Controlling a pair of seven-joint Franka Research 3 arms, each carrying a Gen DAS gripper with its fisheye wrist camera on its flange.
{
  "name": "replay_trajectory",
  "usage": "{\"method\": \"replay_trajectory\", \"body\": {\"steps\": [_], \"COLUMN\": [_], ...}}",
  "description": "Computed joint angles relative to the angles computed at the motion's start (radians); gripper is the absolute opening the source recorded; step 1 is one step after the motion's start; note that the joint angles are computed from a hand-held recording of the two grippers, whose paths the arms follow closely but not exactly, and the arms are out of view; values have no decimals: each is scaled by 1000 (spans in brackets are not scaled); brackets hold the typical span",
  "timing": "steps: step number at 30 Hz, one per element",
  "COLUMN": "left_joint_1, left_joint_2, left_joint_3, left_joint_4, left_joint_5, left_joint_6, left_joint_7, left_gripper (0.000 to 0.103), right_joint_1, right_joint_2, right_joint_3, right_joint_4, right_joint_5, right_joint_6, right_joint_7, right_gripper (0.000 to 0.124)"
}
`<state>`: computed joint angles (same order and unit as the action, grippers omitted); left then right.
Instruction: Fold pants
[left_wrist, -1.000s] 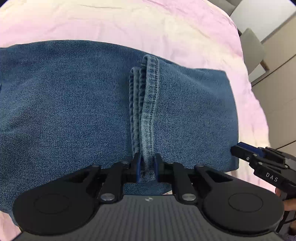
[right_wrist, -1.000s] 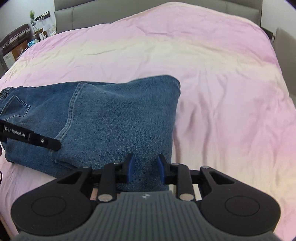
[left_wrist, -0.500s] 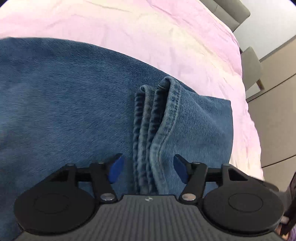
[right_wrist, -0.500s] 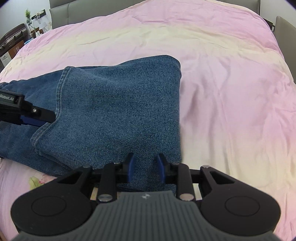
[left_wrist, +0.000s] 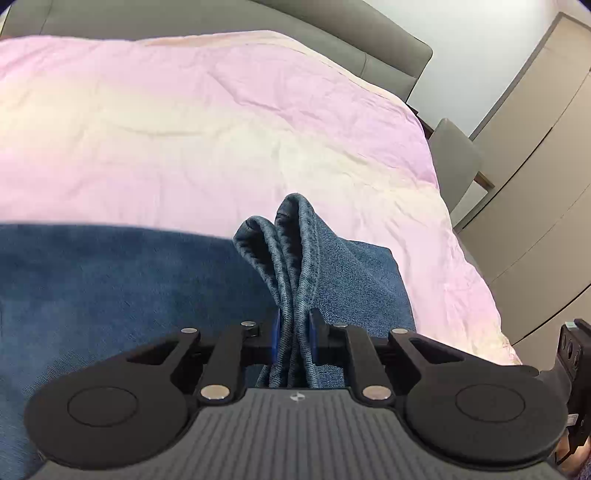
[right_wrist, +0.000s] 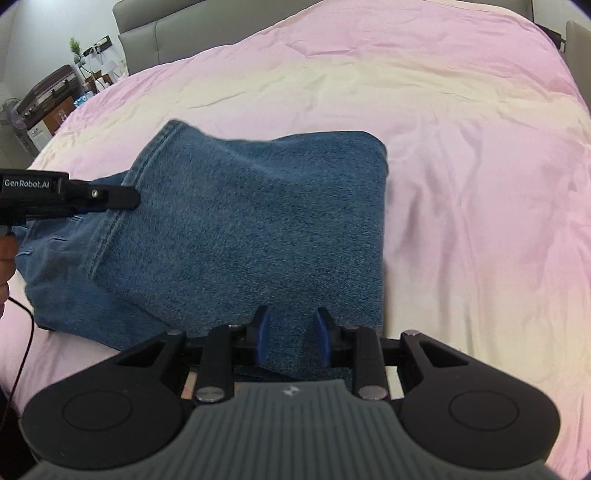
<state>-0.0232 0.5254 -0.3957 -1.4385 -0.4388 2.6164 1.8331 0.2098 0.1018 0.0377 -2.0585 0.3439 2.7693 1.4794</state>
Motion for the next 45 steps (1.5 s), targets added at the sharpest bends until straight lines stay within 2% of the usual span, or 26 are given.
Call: {"method": "replay_trajectory", "body": {"steps": [5,7,8,10,12,15,18,21,24,26,30,32,36,41,43,45], "left_joint_1": [-41,-44,-30,-9,-25,-53,-41,-19,-15,-16,-26,-22,-23,-38,-47,-62], "left_joint_2": [15,30,31,42,63,95,102,110,111,111,127,132,120,132,134,133], "left_joint_3": [101,122,117,100,112,127,110,93,91,93,96,96,98,108,113,122], "left_joint_4": [45,36,17,5,35,103,109,107,106,110,140,146,131,159,164,163], "left_joint_5": [150,190,188,171,211,272,267,240,227,228,225,221,227,255,274,301], "left_joint_6": [-116,-147,-145,-137,-162,-225,-239,-243,-250,-261,-279,-282,-274,-299,-302,-298], "left_joint_7": [-115,-161,-158,-156,-173,-203,-184,-152,-148,-143,-153,-152,-142,-140,-133,-132], "left_gripper": [17,17,17,17,17,18,18,19,19,19,19,19,19,20,21,22], "right_joint_1": [-2,1,1,23,38,41,31,59,55,55,33,14,19,28,32,30], "right_joint_2": [44,59,64,81,128,254,388,472,509,510,403,304,129,66,80,83], "right_joint_3": [26,25,22,-9,-45,-78,-88,-121,-118,-119,-96,-65,-34,-33,-33,-30], "right_joint_4": [108,137,151,179,246,418,583,645,649,670,569,463,252,118,107,91], "right_joint_5": [96,99,97,-14,-135,-230,-254,-341,-339,-345,-312,-261,-222,-253,-284,-287], "right_joint_6": [-77,-84,-84,-54,-48,-107,-203,-254,-235,-258,-202,-171,-147,-150,-154,-148], "right_joint_7": [-74,-78,-79,-6,78,140,178,207,236,246,236,212,173,187,183,157], "right_gripper": [25,25,24,23,22,13,9,4,3,3,7,8,8,7,1,0]}}
